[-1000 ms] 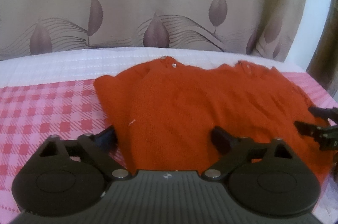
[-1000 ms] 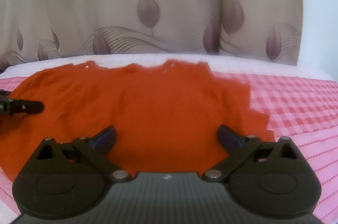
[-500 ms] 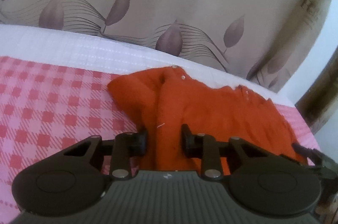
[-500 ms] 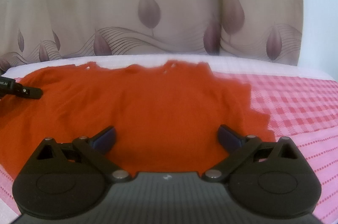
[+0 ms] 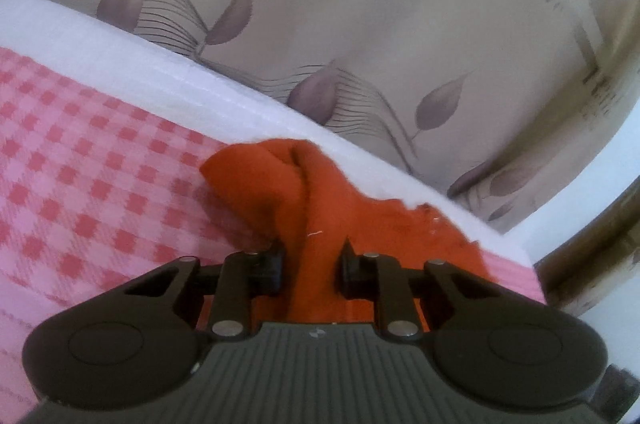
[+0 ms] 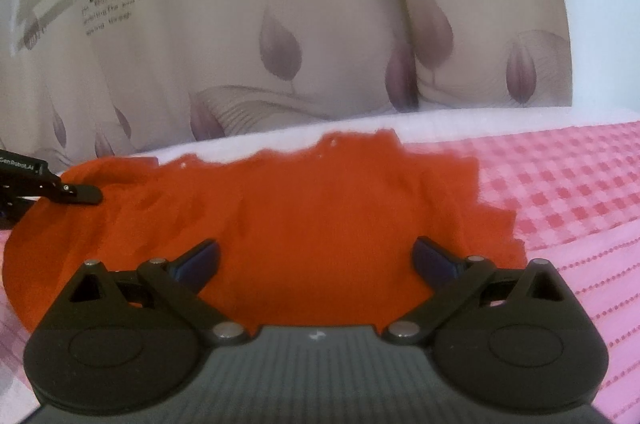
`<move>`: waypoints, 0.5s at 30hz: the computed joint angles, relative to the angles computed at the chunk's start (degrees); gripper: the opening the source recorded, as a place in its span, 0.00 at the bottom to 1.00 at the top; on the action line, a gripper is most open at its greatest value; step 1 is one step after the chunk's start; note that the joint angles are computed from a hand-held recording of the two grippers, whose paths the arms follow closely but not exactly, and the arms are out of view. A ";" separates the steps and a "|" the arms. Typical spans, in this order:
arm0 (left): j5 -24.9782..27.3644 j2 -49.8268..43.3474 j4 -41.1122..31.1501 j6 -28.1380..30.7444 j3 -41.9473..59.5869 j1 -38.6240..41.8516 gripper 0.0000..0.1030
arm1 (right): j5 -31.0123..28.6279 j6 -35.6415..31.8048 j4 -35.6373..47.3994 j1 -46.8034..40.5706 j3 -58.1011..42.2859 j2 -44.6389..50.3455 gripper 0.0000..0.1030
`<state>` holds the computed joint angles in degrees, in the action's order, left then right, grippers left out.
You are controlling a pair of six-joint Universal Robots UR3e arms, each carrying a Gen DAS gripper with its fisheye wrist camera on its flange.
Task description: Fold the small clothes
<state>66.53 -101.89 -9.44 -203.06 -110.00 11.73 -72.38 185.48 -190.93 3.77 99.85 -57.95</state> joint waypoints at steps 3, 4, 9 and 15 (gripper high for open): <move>1.69 -0.22 -1.12 -3.18 2.22 -2.82 0.23 | 0.56 0.47 -0.60 -0.27 0.15 0.09 1.00; 2.25 -0.38 -1.35 -4.40 2.95 -3.78 0.23 | 0.75 0.56 -0.72 -0.33 0.19 0.10 1.00; 2.49 -2.43 -1.78 -10.62 6.29 -7.07 0.22 | 1.66 1.21 -1.67 -0.80 0.97 -0.15 1.00; 3.18 -7.10 -1.25 -14.42 10.82 -11.20 0.22 | 2.39 1.76 -2.36 -1.23 1.53 -0.34 1.00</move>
